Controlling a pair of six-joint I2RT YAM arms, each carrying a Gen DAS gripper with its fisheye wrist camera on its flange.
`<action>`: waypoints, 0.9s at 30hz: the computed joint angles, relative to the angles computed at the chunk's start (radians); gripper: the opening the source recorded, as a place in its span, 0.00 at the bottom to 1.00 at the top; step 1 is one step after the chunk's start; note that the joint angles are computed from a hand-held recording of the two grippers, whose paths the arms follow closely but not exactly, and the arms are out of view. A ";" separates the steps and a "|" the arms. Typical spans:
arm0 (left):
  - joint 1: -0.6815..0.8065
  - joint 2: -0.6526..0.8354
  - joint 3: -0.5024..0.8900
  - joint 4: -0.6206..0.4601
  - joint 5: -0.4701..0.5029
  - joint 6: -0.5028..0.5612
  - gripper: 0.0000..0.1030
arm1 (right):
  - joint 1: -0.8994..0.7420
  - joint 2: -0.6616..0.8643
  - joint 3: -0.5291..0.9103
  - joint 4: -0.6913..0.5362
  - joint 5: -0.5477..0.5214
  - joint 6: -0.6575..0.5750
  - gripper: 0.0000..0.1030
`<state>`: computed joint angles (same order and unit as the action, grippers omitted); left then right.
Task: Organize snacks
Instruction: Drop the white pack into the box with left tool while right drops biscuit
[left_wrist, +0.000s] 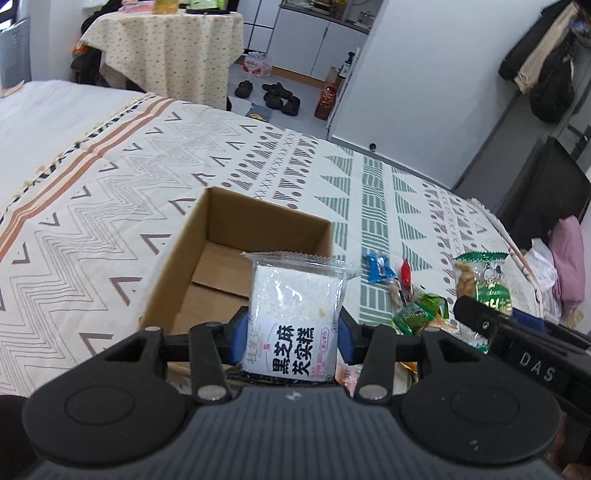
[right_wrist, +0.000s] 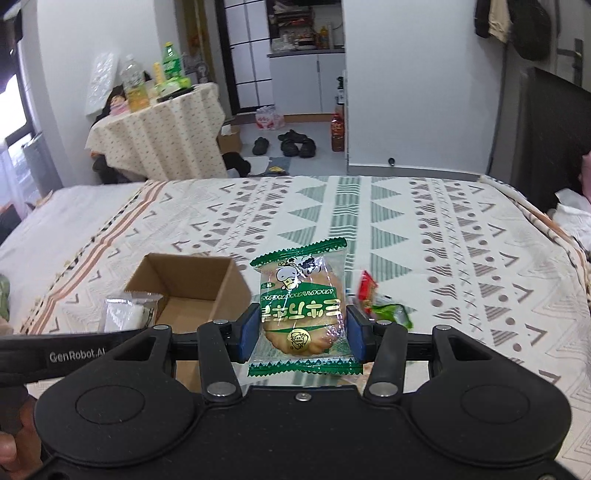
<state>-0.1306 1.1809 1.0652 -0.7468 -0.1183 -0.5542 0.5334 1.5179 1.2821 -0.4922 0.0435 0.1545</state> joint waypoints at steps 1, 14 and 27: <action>0.016 -0.006 -0.007 0.003 0.011 0.005 0.45 | 0.015 0.008 0.009 -0.004 0.011 0.002 0.46; 0.271 0.014 -0.090 0.078 0.208 0.115 0.45 | 0.143 0.143 0.090 0.006 0.055 0.082 0.46; 0.355 0.080 -0.095 0.108 0.311 0.147 0.49 | 0.170 0.255 0.169 -0.036 -0.011 0.169 0.46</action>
